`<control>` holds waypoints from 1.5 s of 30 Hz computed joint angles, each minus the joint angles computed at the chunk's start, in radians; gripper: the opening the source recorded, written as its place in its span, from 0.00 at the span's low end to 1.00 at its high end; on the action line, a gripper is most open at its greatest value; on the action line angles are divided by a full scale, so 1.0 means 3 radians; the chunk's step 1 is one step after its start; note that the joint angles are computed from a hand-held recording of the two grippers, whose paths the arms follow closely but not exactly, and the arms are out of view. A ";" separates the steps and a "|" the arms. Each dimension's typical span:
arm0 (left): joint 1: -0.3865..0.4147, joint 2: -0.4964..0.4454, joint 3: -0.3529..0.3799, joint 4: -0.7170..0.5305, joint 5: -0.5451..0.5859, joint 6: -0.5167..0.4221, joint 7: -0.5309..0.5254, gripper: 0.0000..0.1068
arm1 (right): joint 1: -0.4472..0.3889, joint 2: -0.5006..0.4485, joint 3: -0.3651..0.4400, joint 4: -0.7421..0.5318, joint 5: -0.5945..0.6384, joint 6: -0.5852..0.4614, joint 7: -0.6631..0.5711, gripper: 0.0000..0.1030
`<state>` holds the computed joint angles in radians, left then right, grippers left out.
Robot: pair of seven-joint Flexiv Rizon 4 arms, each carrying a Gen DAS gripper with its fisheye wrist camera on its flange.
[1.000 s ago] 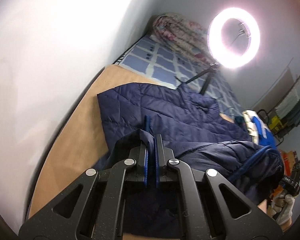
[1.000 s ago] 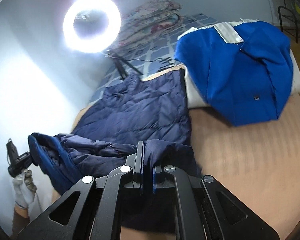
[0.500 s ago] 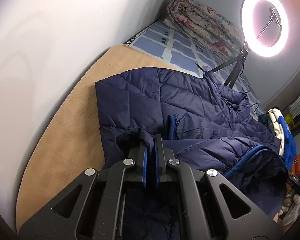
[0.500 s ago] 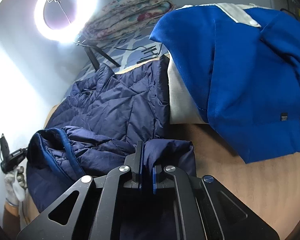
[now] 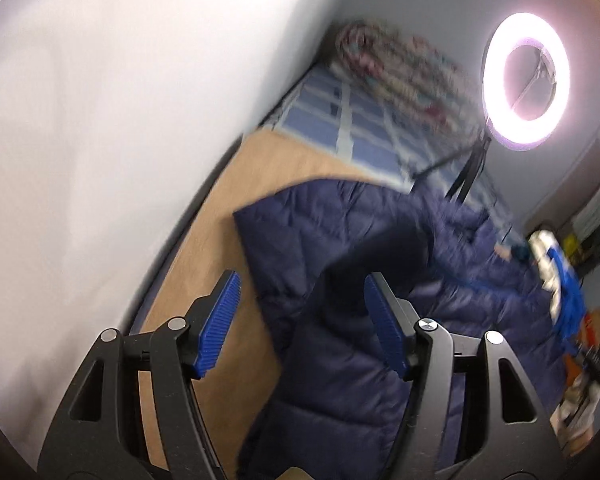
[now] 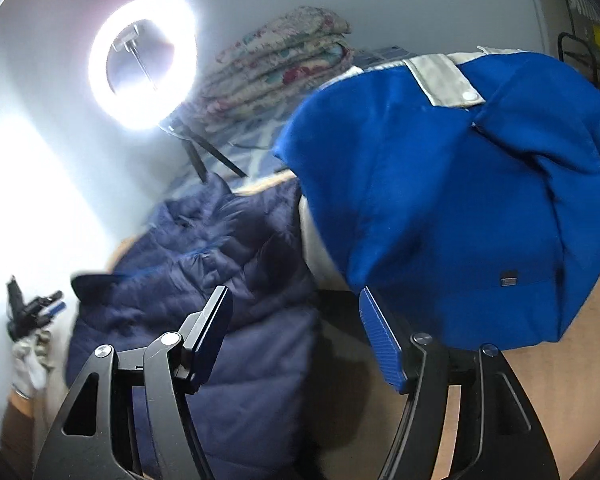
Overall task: Fold large clothes
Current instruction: 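Lift the hem with both tools and fold it toward the collar, release, then grasp the folded edge of the navy jacket with both tools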
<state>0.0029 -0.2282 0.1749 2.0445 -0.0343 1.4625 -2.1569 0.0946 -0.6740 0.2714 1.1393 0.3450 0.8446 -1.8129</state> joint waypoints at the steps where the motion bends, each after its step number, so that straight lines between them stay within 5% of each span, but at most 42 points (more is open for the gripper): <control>1: 0.0143 -0.0024 -0.0204 0.0061 -0.0230 0.0028 0.0235 0.61 | 0.0018 -0.0023 -0.0010 -0.0028 -0.0034 -0.0064 0.0007 0.64; 3: 0.0228 -0.0090 -0.0368 0.0064 -0.0449 -0.0015 0.0453 0.61 | 0.0057 -0.0085 -0.0016 -0.0112 -0.0068 -0.0165 0.0036 0.64; 9: -0.0123 -0.0368 0.0023 -0.0420 -0.0028 -0.0639 0.0116 0.61 | 0.0196 -0.0282 -0.0073 -0.0394 -0.0192 -0.0428 0.0169 0.64; 12: -0.0138 -0.0442 0.0046 -0.0563 0.0111 -0.0840 -0.0003 0.40 | 0.0306 -0.0307 -0.0173 -0.0401 -0.0381 -0.0470 0.0233 0.62; 16: -0.0340 -0.0450 0.0238 -0.0774 0.0650 -0.1042 -0.0299 0.12 | 0.0351 -0.0239 -0.0201 -0.0266 -0.0538 -0.0405 0.0169 0.36; 19: -0.0389 -0.0409 0.0255 -0.0866 0.0978 -0.1144 -0.0408 0.06 | 0.0443 -0.0137 -0.0306 -0.0057 -0.0751 -0.0213 0.0181 0.08; 21: -0.0386 -0.0371 0.0241 -0.0879 0.1120 -0.1144 -0.0478 0.04 | 0.0460 -0.0069 -0.0322 0.0071 -0.0837 -0.0071 0.0199 0.05; 28: -0.0467 -0.0322 0.0167 -0.1148 0.1725 -0.1660 -0.0572 0.06 | 0.0676 0.0202 -0.0514 0.0676 -0.1560 0.0630 0.0120 0.03; 30: -0.0374 -0.0312 0.0096 -0.1102 0.1656 -0.1573 -0.0579 0.07 | 0.0657 0.0213 -0.0478 0.0702 -0.1616 0.0631 0.0122 0.03; 34: -0.0163 -0.0292 -0.0015 -0.0897 0.1363 -0.1127 -0.0530 0.32 | 0.0608 0.0202 -0.0414 0.0688 -0.1612 0.0636 0.0155 0.03; 40: -0.0204 -0.0403 0.0027 -0.0970 0.1236 -0.1142 -0.0362 0.32 | 0.0556 0.0178 -0.0352 0.0616 -0.1523 0.0577 0.0174 0.03; 41: -0.0240 -0.0435 0.0057 -0.1016 0.1274 -0.1192 -0.0378 0.27 | 0.0572 0.0165 -0.0365 0.0610 -0.1537 0.0584 0.0186 0.03; 42: -0.0261 -0.0458 0.0065 -0.1054 0.1292 -0.1240 -0.0360 0.02 | 0.0577 0.0175 -0.0372 0.0632 -0.1547 0.0602 0.0188 0.03; 45: -0.0404 -0.0468 0.0151 -0.1157 0.1535 -0.1374 -0.0446 0.01 | 0.0597 0.0208 -0.0389 0.0697 -0.1587 0.0669 0.0197 0.03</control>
<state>-0.1184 -0.3687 0.2202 1.6973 0.4261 1.0503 -2.2906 0.2737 -0.6117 0.1547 1.3485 -0.1312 1.0453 -1.7538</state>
